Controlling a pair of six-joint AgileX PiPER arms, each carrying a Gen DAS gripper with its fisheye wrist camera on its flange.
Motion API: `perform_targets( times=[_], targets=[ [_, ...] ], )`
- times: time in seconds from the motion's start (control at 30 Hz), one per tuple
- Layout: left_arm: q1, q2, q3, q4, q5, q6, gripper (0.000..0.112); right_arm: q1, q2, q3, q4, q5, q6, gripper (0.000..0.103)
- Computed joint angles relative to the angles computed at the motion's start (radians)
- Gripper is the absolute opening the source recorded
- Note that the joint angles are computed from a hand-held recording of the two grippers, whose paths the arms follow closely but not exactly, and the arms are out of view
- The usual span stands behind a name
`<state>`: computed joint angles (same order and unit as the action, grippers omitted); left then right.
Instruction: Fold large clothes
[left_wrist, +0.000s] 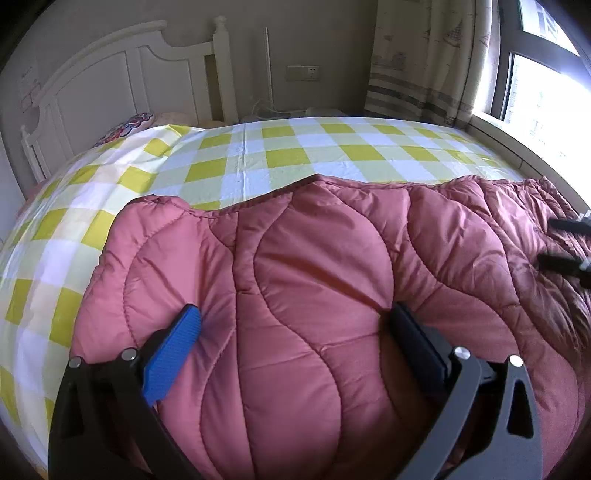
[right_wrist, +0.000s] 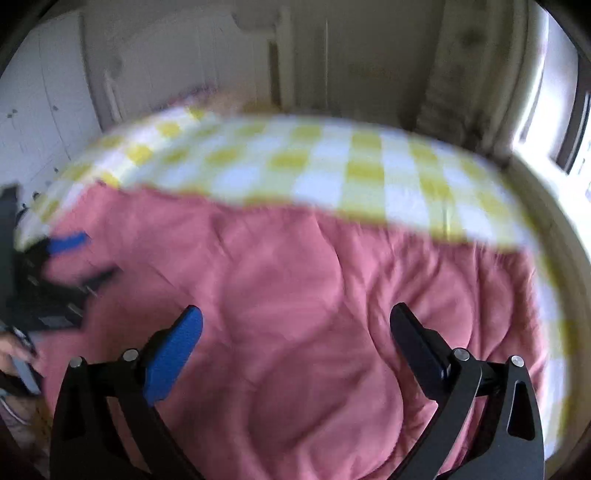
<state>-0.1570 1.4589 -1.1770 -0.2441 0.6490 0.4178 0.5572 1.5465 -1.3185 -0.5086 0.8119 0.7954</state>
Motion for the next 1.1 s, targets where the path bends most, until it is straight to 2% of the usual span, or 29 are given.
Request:
perform_targets(
  times=[0.1, 0.13, 0.17, 0.2, 0.3, 0.4, 0.53, 0.6, 0.63, 0.73, 0.8, 0.9, 0.97, 1.03, 1.07, 1.1],
  targets=[
    [0.004, -0.003, 0.005, -0.005, -0.004, 0.006, 0.101, 0.104, 0.072, -0.103, -0.204, 0.078, 0.083, 0.095],
    [0.005, -0.002, 0.005, -0.007, -0.004, 0.009, 0.101, 0.11, 0.113, -0.143, -0.208, 0.094, 0.063, 0.086],
    [0.005, -0.002, 0.005, -0.008, -0.005, 0.01, 0.101, 0.099, 0.177, -0.189, -0.172, 0.093, 0.016, 0.073],
    [0.006, -0.002, 0.005, -0.008, -0.005, 0.011, 0.101, 0.074, 0.243, -0.232, -0.097, 0.098, -0.054, 0.07],
    [0.01, -0.005, 0.008, 0.0, -0.014, -0.01, 0.101, 0.006, 0.28, -0.227, 0.013, 0.023, -0.101, 0.07],
    [0.005, -0.001, 0.002, 0.009, -0.009, -0.024, 0.101, -0.005, 0.259, -0.243, 0.048, 0.065, -0.145, 0.07],
    [0.009, 0.001, 0.001, 0.006, -0.007, -0.016, 0.101, -0.012, 0.144, -0.155, -0.11, 0.096, -0.014, 0.072],
    [0.004, 0.001, 0.0, 0.017, -0.009, -0.026, 0.101, -0.069, 0.118, -0.118, -0.148, 0.128, 0.041, 0.072],
    [0.003, 0.002, 0.0, 0.019, -0.009, -0.028, 0.101, -0.114, 0.121, -0.104, -0.107, 0.13, 0.017, 0.072],
    [0.004, 0.0, 0.002, 0.008, -0.009, -0.016, 0.101, -0.245, 0.088, -0.005, 0.093, -0.006, -0.102, 0.073],
    [-0.001, -0.001, 0.003, 0.017, -0.01, -0.027, 0.101, -0.238, 0.056, -0.007, 0.053, 0.018, -0.087, 0.073],
    [0.003, 0.0, 0.001, 0.009, -0.008, -0.018, 0.101, -0.26, -0.021, 0.039, -0.053, 0.039, 0.045, 0.074],
    [0.003, 0.001, 0.0, 0.009, -0.007, -0.018, 0.101, -0.351, -0.03, 0.071, 0.02, 0.021, 0.03, 0.075],
    [0.001, -0.001, 0.003, 0.006, -0.009, -0.015, 0.101, -0.442, 0.012, 0.083, 0.168, -0.006, -0.076, 0.077],
    [0.0, -0.003, 0.004, 0.009, -0.011, -0.018, 0.101, -0.458, -0.001, 0.11, 0.196, -0.042, -0.084, 0.077],
    [-0.001, -0.004, 0.005, 0.013, -0.013, -0.023, 0.101, -0.456, -0.014, 0.111, 0.184, -0.038, -0.067, 0.077]
  ],
)
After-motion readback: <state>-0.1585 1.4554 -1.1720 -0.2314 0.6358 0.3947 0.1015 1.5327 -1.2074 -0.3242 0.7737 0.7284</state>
